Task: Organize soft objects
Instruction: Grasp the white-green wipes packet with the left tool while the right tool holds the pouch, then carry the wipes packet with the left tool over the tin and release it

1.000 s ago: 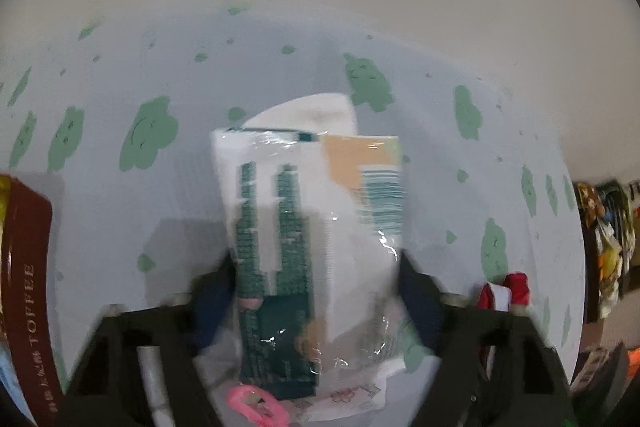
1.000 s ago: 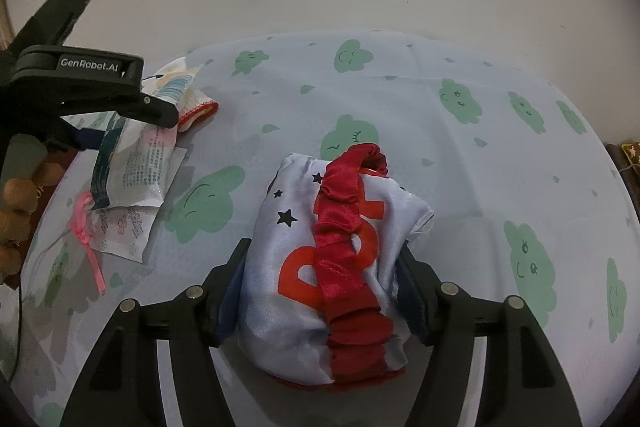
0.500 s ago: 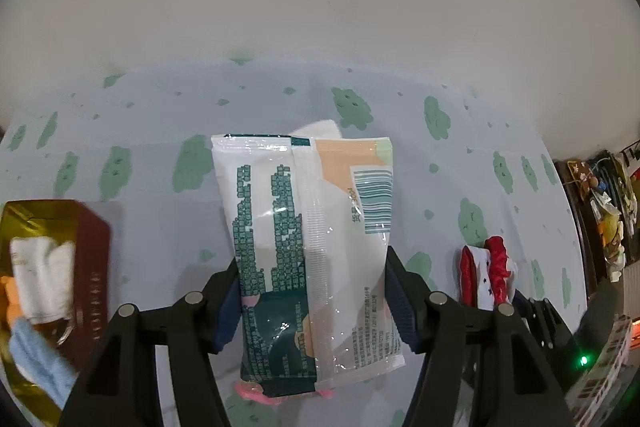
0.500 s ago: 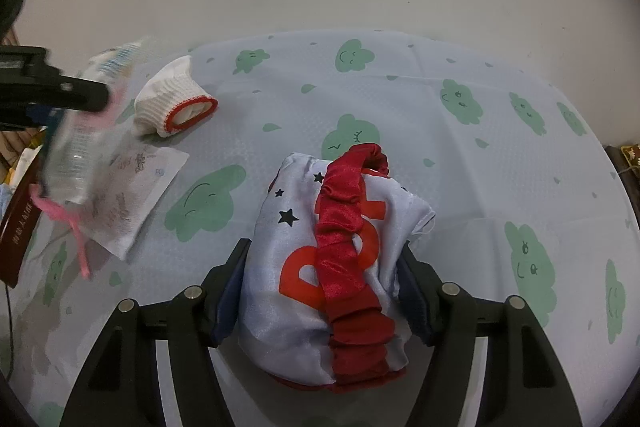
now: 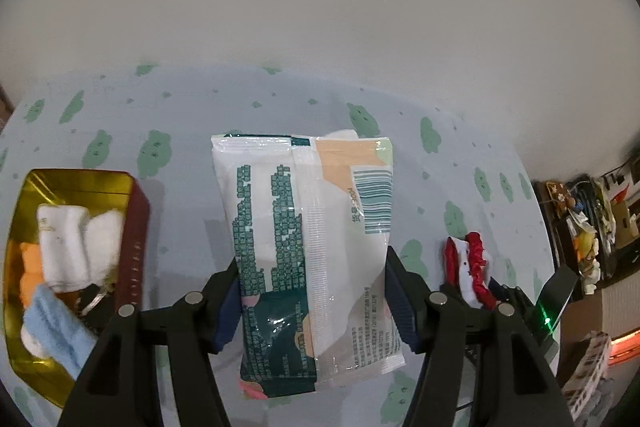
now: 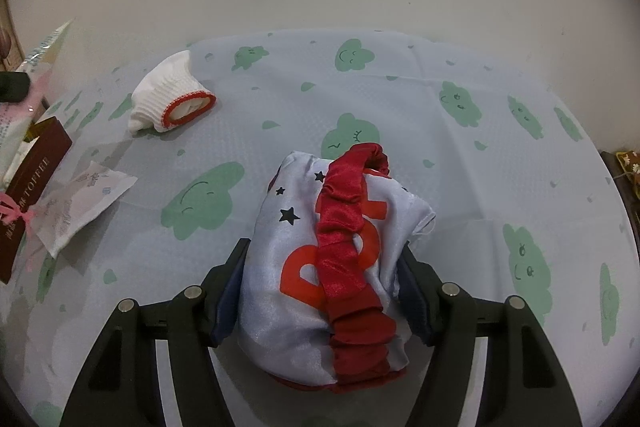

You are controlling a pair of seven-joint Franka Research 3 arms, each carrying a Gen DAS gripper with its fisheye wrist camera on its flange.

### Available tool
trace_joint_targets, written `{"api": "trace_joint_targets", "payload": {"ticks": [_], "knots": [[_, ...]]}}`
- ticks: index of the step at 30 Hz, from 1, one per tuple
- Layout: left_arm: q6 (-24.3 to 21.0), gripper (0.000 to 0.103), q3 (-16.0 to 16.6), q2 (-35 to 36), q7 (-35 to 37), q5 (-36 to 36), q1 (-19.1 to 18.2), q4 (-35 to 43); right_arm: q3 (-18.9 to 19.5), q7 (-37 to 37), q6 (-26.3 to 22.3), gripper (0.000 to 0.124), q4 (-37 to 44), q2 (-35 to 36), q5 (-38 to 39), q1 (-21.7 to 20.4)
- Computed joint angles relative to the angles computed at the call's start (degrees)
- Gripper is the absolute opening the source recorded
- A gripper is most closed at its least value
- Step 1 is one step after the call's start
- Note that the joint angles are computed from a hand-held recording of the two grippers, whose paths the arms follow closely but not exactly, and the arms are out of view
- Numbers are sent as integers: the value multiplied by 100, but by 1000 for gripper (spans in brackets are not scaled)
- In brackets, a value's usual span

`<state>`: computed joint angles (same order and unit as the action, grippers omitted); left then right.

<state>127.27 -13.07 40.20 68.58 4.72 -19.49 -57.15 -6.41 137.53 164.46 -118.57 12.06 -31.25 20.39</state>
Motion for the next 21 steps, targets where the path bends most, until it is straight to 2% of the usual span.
{"api": "trace_joint_targets", "payload": {"ticks": [5,9,17,21], "knots": [[510,64,-72,-419,-99,-157,203,-835,-113,411,-43,55,-28,-56,-389,85],[734,65,-223,-563,24,-410,377,-1147,-8,302,-67,55,-29,-55,-306,-20],[758,66,-393,-508,159,-884,534,-1129,38,285,-77,57,-3,-40,-278,-46],[864,66,-357,-155,110,-914,436,-809,38,253,-74,57,8,-31,-255,-41]]}}
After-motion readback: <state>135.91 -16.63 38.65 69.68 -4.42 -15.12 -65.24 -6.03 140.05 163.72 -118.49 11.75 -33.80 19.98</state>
